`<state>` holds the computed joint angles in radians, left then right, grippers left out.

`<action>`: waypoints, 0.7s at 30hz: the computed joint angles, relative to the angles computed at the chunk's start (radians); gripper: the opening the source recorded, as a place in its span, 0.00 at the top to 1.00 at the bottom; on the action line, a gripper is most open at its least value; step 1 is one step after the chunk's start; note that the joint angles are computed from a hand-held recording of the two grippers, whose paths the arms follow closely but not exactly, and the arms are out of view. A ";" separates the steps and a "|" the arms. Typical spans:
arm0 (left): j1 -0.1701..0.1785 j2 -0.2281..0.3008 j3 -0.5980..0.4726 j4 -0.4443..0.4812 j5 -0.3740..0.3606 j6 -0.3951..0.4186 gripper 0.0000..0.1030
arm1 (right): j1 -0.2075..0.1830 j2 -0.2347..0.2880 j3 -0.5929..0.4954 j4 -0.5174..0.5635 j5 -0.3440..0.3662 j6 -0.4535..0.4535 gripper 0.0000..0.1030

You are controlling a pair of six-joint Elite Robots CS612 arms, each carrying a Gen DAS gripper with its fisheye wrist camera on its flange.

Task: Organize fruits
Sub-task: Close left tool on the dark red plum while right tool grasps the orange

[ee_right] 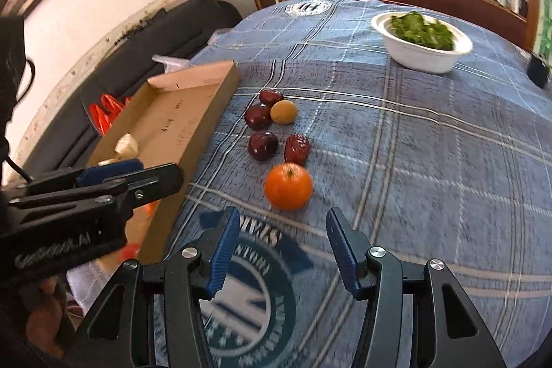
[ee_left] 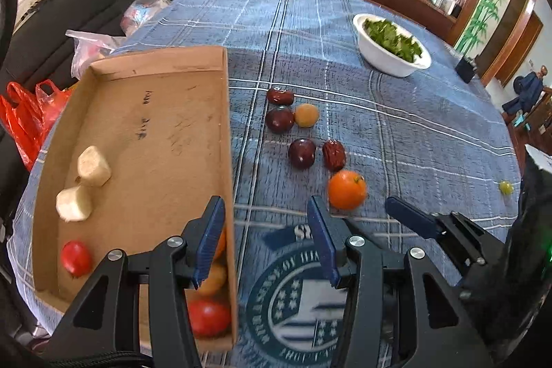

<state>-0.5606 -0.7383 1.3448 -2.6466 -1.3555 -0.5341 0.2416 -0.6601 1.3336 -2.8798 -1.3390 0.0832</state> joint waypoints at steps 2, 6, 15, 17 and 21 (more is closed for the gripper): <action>0.004 0.018 -0.030 0.023 -0.010 0.004 0.53 | 0.004 0.021 -0.035 0.029 -0.011 -0.008 0.48; 0.009 0.049 -0.084 0.068 -0.022 0.016 0.53 | 0.004 0.057 -0.089 0.079 -0.001 0.007 0.60; 0.012 0.108 -0.171 0.126 0.001 0.028 0.53 | -0.025 0.014 0.004 -0.019 0.032 0.056 0.64; 0.013 0.115 -0.179 0.118 -0.004 0.026 0.52 | -0.034 0.003 0.024 -0.036 0.038 0.074 0.64; 0.006 0.130 -0.202 0.105 0.024 0.056 0.51 | -0.048 -0.016 0.056 -0.060 0.047 0.103 0.64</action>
<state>-0.5546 -0.6082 1.1429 -2.5413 -1.3316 -0.4784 0.1935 -0.6764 1.3892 -2.9395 -1.2919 0.1862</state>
